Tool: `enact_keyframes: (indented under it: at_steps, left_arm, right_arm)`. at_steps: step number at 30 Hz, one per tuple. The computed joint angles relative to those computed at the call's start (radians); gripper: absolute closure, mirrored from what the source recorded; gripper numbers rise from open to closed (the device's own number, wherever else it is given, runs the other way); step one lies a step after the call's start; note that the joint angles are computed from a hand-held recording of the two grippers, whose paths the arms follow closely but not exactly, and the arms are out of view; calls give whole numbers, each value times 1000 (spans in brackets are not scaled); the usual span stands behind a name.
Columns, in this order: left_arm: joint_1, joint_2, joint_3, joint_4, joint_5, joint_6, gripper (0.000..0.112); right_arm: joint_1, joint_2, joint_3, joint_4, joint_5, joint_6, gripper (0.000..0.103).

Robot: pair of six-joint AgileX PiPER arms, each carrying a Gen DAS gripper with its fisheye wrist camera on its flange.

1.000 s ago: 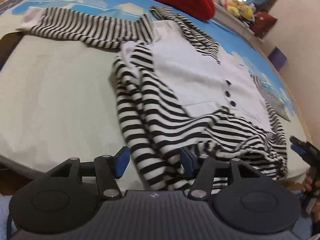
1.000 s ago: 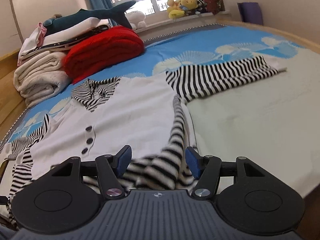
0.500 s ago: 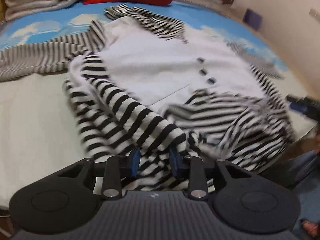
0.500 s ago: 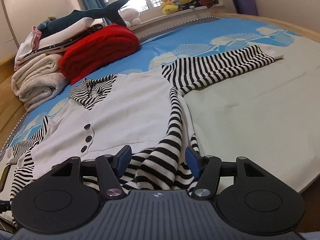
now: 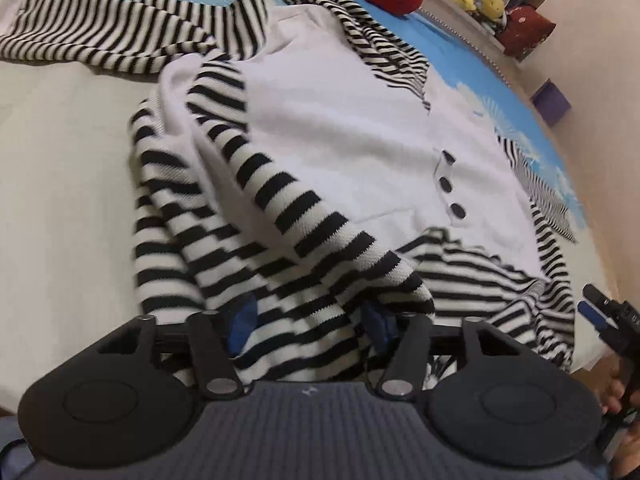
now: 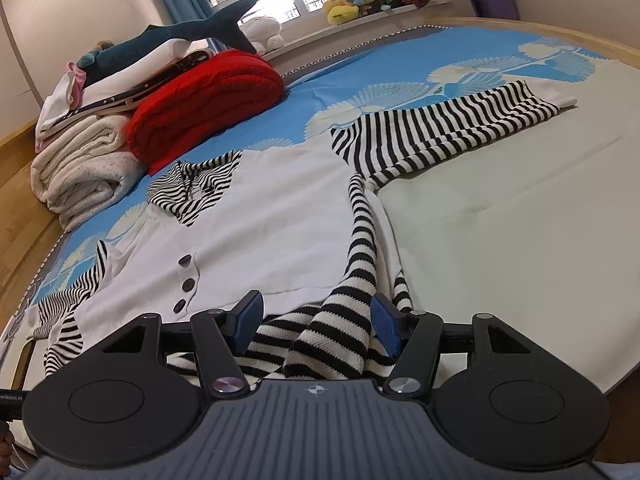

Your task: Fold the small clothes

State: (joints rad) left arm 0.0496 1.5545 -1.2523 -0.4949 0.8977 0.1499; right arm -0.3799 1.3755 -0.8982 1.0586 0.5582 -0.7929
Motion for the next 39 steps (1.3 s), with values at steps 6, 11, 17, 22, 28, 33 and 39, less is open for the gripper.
enact_keyframes:
  at_steps: [6,11,17,22,28,33,39]
  left_arm:
    - [-41,47,-45,48,-3,-23,49]
    - [37,-3,6,-55,22,42,111]
    - [302,-213,76,-188,170,217,111]
    - [409,-223,92,-157,234,249,111]
    - [281,-178,131,7,138,128,111]
    - [363,-199,162,-164,159,242,106]
    - [298,-188,113,-206,150,139,44]
  right_arm:
    - [-9,12,-9,-4,-4,36,42]
    - [0,13,-10,-27,-16,48,42]
    - [2,11,-10,-37,-21,57,42]
    - [21,15,-19,-63,-24,90,42]
    - [42,-9,-4,-92,-72,143,42]
    - [-46,-13,4,-44,-78,229,42]
    - [-131,90,-71,-20,167,228,42]
